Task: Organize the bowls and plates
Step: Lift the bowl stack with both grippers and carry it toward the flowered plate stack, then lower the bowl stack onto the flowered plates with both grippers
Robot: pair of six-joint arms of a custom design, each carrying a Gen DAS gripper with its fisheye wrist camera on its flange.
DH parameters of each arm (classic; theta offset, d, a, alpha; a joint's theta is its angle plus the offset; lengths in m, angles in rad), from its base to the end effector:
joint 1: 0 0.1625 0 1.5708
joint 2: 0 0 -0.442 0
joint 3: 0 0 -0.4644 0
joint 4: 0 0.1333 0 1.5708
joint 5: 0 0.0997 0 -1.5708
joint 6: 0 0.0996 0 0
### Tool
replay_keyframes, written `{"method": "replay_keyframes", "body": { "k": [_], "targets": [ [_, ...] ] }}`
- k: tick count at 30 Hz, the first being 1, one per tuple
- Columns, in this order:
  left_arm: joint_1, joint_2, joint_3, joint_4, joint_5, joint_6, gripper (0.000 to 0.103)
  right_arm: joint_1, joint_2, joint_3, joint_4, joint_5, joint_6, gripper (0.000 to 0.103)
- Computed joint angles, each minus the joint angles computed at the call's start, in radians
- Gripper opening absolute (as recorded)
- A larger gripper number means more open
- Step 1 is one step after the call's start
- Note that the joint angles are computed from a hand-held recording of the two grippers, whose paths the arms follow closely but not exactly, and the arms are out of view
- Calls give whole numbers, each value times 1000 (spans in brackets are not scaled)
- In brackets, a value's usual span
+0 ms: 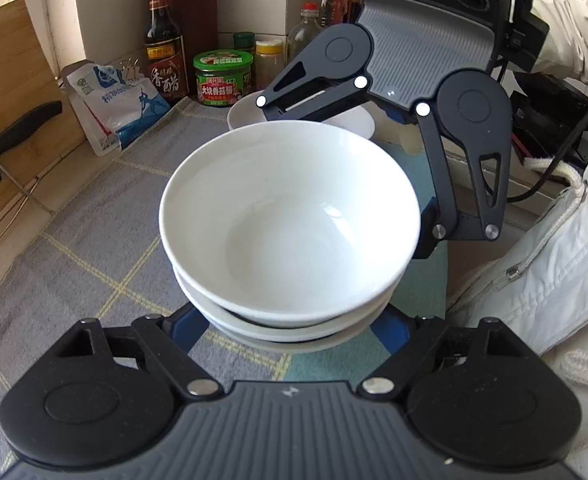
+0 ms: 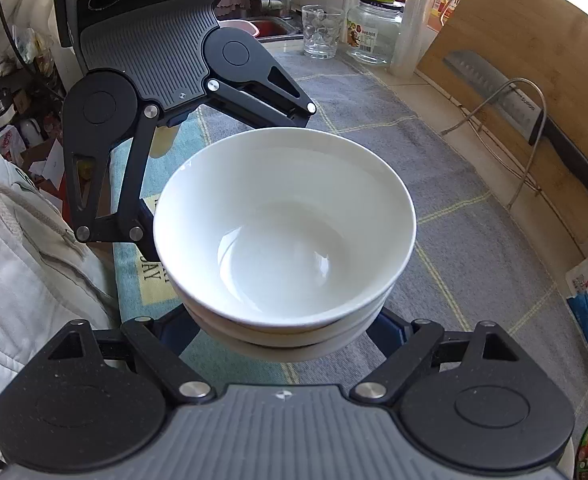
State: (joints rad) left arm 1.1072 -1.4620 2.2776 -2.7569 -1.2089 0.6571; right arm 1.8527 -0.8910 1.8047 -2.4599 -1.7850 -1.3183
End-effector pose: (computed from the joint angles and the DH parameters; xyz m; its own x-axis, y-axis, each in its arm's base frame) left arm -0.0697 -0.5163 0.2130 -0.4531 0.7496 -0.4825 0.8760 0.4747 -0.0851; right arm 0.2910 -0.6016 0.0388 0.0352 -0.9990 0.0293 -0.9769 -0.0282 0.2119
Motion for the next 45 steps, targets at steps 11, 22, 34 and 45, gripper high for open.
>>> {"method": "replay_keyframes", "body": {
  "k": [11, 22, 34, 45],
  "targets": [
    [-47, 209, -132, -104, -21, 57, 86, -67, -87, -29, 17, -15, -64, 92],
    [-19, 440, -342, -119, -91, 165, 86, -132, -98, -85, -21, -68, -73, 92],
    [2, 539, -429, -102, -100, 160, 86, -176, -69, -144, 11, -95, -70, 92],
    [7, 562, -446, -109, -96, 139, 86, -192, -53, -174, 48, -88, -54, 92]
  ]
}}
